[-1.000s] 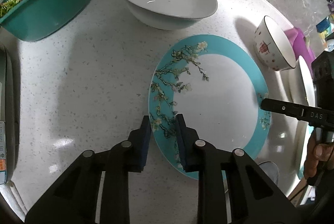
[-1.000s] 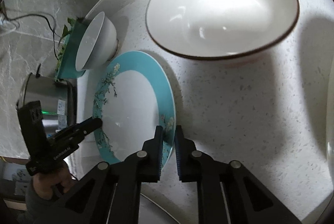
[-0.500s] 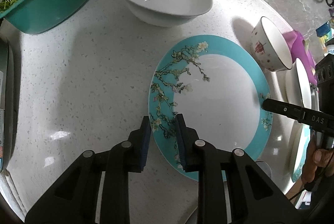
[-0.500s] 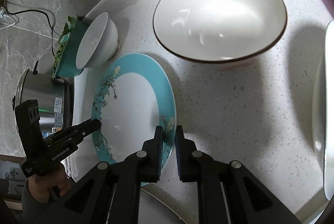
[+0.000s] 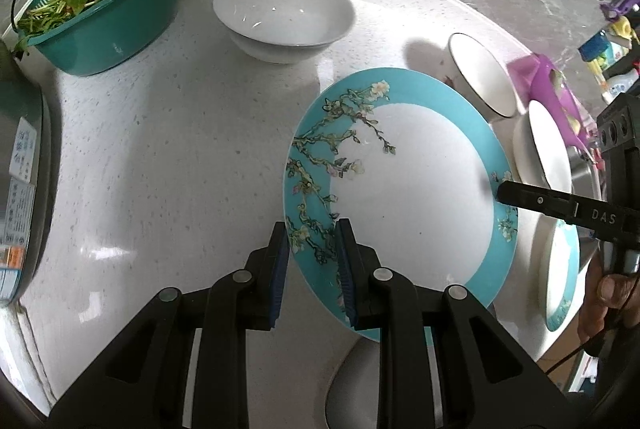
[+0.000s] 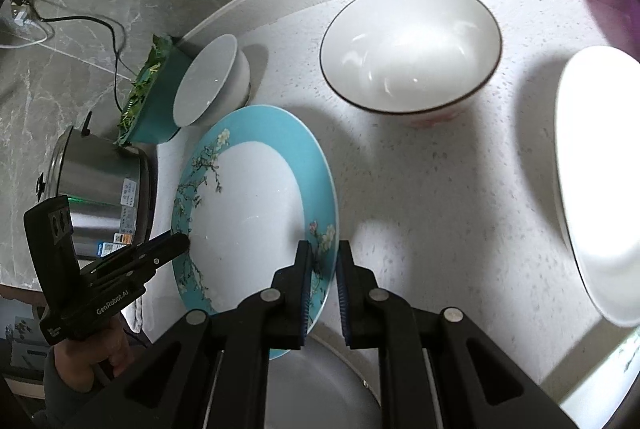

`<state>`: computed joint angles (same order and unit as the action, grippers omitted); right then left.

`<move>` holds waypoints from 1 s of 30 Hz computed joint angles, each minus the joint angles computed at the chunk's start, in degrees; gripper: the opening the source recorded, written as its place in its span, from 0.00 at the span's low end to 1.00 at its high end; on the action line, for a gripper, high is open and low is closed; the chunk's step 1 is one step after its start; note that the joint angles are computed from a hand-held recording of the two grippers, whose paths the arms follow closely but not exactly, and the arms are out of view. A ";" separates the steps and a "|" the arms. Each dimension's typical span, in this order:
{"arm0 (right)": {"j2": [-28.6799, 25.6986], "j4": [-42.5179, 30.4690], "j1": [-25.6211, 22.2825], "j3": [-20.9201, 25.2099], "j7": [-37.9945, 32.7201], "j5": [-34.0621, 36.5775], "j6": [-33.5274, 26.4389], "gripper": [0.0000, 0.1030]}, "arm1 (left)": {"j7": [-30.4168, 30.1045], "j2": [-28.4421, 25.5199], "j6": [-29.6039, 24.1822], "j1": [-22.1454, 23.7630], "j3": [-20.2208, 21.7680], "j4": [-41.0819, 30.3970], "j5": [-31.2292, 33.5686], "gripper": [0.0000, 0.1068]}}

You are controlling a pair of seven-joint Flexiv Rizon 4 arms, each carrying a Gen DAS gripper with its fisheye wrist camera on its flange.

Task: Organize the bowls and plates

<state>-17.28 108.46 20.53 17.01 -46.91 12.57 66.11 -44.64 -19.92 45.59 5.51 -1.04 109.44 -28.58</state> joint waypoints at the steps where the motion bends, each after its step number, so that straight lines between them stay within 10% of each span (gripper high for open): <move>1: 0.60 0.61 0.34 -0.10 0.54 -0.37 0.11 0.14 | 0.33 0.77 -0.04 0.07 0.04 0.74 -0.20 0.20; 30: 13.47 20.12 8.54 1.49 23.94 -10.45 7.45 0.14 | 12.29 20.54 -2.36 -0.72 6.86 23.78 -0.86 0.20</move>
